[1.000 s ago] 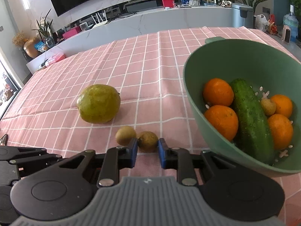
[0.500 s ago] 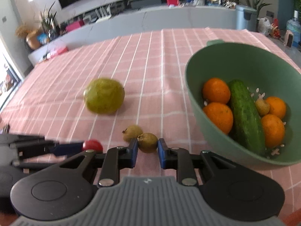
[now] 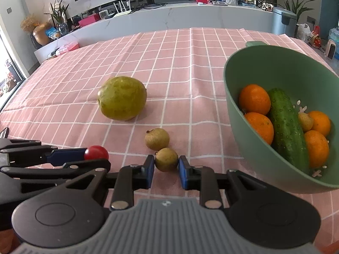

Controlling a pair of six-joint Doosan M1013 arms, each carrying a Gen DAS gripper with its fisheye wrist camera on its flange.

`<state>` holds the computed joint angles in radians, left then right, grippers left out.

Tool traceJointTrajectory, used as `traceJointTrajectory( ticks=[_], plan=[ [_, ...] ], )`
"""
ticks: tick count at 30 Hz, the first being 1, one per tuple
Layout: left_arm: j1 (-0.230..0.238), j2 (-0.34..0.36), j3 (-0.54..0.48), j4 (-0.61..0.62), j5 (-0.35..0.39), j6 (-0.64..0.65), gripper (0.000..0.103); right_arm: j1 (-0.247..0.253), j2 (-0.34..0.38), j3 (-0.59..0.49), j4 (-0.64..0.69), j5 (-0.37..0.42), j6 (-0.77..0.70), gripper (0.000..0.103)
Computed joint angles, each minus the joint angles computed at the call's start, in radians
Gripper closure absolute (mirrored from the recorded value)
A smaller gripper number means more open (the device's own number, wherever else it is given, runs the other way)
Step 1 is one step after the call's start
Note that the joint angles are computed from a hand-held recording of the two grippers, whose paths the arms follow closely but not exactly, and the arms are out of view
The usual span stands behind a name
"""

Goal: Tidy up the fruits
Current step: 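Grasp the red tomato with the left tool while the right tool grasps a kiwi, then carry the tomato and kiwi over the colander and open both tools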

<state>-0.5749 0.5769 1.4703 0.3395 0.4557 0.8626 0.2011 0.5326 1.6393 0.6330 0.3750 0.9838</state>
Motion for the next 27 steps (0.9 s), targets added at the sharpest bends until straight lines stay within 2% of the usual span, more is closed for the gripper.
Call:
traceJointTrajectory(
  ticks=[5,12,21,27],
  plan=[
    [-0.004,-0.018,0.01,0.053,-0.016,-0.067,0.07,-0.004,-0.027,0.028,0.09,-0.02,-0.106,0.083],
    [-0.012,-0.048,0.014,0.105,-0.038,-0.163,0.07,-0.026,-0.098,0.098,0.294,-0.046,-0.322,0.083],
    [-0.033,-0.058,-0.029,0.084,-0.055,-0.144,0.07,-0.066,-0.18,0.156,0.498,-0.069,-0.523,0.083],
    [-0.045,-0.044,-0.08,-0.001,-0.073,-0.035,0.07,-0.092,-0.214,0.172,0.605,-0.104,-0.641,0.083]
  ],
)
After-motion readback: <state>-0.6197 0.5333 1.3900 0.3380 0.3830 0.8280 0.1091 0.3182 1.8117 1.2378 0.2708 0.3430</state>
